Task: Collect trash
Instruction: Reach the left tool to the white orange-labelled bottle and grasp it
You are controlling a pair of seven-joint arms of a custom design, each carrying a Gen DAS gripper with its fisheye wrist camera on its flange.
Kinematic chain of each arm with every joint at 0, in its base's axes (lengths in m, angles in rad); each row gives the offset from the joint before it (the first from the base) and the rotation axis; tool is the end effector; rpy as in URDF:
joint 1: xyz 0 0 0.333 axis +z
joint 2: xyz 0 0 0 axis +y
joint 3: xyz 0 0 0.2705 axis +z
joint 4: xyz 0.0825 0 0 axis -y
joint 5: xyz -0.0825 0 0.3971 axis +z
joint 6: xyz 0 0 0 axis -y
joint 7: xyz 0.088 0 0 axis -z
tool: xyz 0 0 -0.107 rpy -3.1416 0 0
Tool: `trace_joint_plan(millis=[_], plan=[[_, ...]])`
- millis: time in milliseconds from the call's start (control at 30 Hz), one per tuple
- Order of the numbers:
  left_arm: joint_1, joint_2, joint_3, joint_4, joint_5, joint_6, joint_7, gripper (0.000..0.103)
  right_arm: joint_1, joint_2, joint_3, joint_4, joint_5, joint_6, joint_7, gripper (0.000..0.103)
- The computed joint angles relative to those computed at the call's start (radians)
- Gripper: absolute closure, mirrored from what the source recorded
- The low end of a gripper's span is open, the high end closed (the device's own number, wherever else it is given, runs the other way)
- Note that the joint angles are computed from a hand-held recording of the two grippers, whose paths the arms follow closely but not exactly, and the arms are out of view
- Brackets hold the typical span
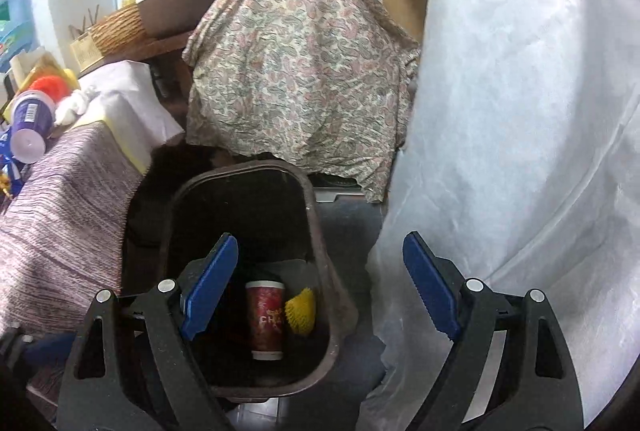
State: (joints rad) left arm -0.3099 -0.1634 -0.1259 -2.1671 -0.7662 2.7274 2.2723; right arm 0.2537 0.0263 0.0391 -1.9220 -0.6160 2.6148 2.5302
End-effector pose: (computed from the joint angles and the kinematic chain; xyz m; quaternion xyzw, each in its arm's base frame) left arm 0.5222 -0.2170 0.4900 -0.4452 0.7929 -0.4014 0.1094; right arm 0.5928 0.1920 0.4981 -0.5712 0.7238 -0.2759 0.2715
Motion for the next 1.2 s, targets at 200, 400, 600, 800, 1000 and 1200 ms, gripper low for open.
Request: trace_joint_plan(millis=[200,400,600,800,1000,1200], plan=[[-0.025,-0.174,0.074,-0.111,-0.061,-0.018,0.06,0.007,0.021,-0.002,0.022,0.01,0.078,0.099,-0.064,0.019],[0.022,-0.319,0.146,-0.189,0.067,-0.079,0.027,0.006,0.072,0.052,0.049,0.079,0.244,0.163,-0.264,0.019],[0.079,-0.411,0.205,-0.264,0.23,-0.043,-0.038,0.006,0.136,0.139,0.075,0.211,0.433,0.184,-0.52,0.019],[0.187,-0.42,0.223,-0.273,0.431,-0.022,-0.137,0.006,0.202,0.213,0.072,0.316,0.507,0.17,-0.63,0.019],[0.281,-0.273,0.243,-0.094,0.648,-0.117,-0.046,0.006,0.249,0.26,0.07,0.377,0.575,0.141,-0.704,0.019],[0.365,-0.067,0.225,0.191,0.691,-0.325,0.054,0.006,0.273,0.243,0.054,0.348,0.585,0.136,-0.7,0.019]])
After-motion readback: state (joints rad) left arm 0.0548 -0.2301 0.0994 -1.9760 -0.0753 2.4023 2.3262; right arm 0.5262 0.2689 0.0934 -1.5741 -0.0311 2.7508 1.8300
